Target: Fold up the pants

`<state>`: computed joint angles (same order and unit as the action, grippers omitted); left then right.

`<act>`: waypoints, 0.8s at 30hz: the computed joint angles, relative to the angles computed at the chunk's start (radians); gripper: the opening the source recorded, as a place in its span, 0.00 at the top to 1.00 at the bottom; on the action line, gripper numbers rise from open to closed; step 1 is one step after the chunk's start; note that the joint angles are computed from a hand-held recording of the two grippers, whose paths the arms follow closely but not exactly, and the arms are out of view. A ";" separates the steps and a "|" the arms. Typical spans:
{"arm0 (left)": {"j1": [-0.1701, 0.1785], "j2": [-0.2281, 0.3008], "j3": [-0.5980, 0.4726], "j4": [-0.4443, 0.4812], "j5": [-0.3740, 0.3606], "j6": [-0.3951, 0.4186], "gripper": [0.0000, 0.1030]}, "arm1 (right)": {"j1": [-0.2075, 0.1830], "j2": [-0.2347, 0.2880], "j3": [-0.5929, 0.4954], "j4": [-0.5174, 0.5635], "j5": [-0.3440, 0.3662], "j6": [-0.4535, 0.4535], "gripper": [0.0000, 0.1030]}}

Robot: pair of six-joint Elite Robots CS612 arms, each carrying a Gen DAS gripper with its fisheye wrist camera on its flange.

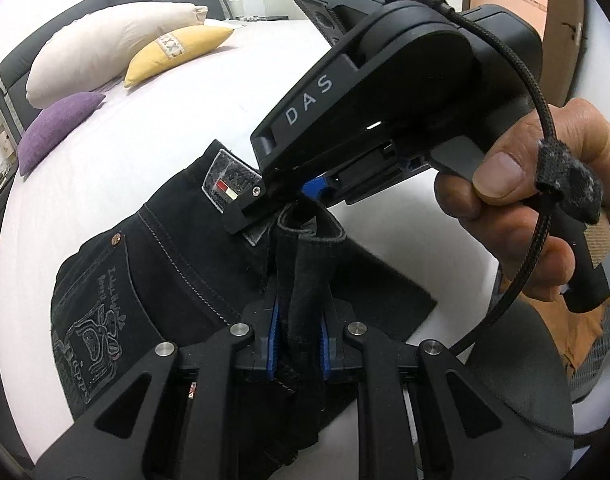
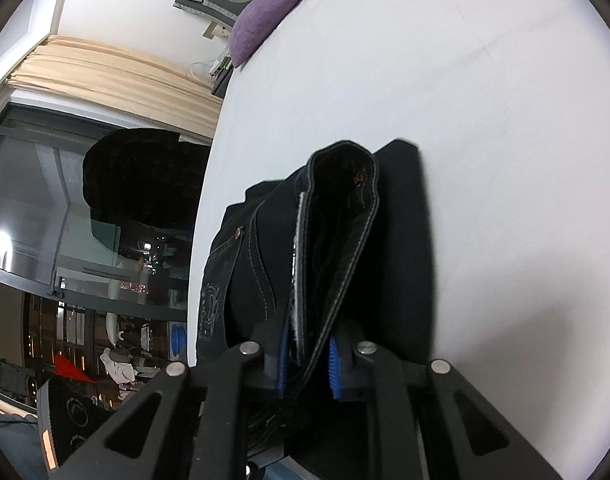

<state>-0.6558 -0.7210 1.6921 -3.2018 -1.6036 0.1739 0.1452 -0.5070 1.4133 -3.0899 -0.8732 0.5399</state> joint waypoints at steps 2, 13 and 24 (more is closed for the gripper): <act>-0.010 0.007 -0.005 -0.006 0.009 0.003 0.87 | -0.006 0.002 0.003 -0.003 0.003 -0.004 0.83; 0.009 -0.016 0.018 0.048 -0.159 -0.063 0.61 | -0.024 0.054 0.044 -0.233 0.067 0.150 0.76; 0.149 -0.035 0.071 -0.147 -0.304 -0.328 0.21 | 0.001 -0.050 0.171 -0.355 -0.010 0.116 0.57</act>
